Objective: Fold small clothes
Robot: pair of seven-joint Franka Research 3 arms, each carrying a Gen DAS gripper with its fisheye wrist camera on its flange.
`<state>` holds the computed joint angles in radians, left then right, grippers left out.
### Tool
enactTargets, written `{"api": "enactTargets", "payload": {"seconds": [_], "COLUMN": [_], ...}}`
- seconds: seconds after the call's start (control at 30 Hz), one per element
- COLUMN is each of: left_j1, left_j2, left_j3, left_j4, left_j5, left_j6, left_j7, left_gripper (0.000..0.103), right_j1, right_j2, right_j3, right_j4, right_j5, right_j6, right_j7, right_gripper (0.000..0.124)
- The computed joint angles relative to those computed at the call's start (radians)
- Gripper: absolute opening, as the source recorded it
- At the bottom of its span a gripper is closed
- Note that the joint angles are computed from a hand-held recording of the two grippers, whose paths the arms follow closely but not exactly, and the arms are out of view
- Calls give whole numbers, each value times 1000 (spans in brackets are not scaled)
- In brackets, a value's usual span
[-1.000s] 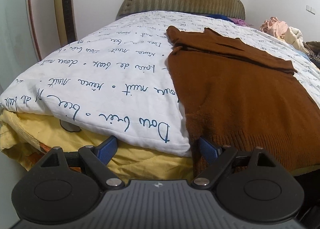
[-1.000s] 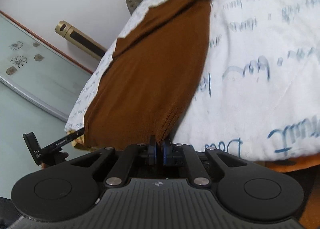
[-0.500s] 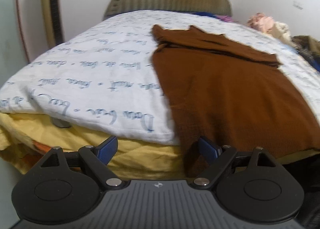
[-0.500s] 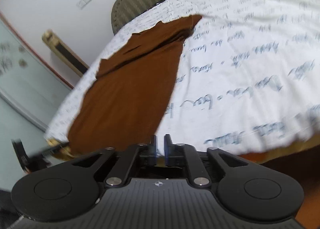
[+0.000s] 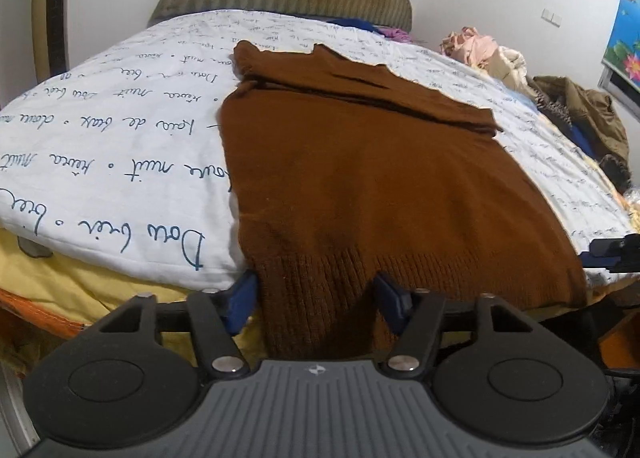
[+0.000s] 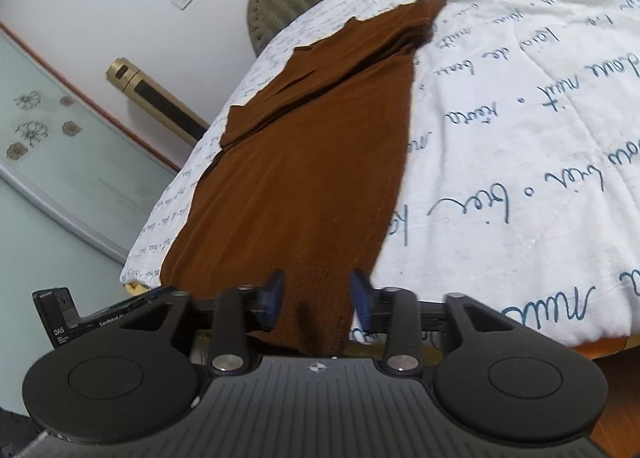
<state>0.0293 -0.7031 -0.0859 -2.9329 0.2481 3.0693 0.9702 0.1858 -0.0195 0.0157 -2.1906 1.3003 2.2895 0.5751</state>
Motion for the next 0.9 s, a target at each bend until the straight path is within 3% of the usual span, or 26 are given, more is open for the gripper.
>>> {"api": "enactTargets", "payload": {"seconds": [0.07, 0.17, 0.27, 0.4, 0.47, 0.6, 0.77, 0.9], "left_j1": [-12, -44, -116, -180, -178, -135, -93, -53], "left_j2": [11, 9, 8, 17, 20, 27, 28, 5], "left_j3": [18, 67, 163, 240, 233, 169, 118, 63], "left_j4": [4, -9, -24, -36, -34, -33, -47, -58], "left_j5": [-13, -42, -78, -130, -139, -138, -142, -132], "left_j6": [3, 29, 59, 97, 99, 104, 135, 132], "left_j7": [-2, 2, 41, 71, 80, 73, 24, -21], "left_gripper": [50, 37, 25, 21, 20, 20, 16, 14], "right_j1": [-1, -8, -25, -39, -45, -48, -25, 2], "right_j2": [4, 11, 30, 61, 76, 125, 111, -10], "right_j3": [0, -6, -15, -8, -4, 12, 37, 38], "right_j4": [-3, -5, 8, 27, 38, 79, 52, -34], "right_j5": [12, 34, 37, 41, 56, 32, 8, 4], "right_j6": [13, 3, -59, -106, -147, -239, -157, -2], "right_j7": [5, 11, 36, 29, 12, 32, 30, -45], "right_gripper": [59, 62, 71, 73, 68, 20, 11, 11]}}
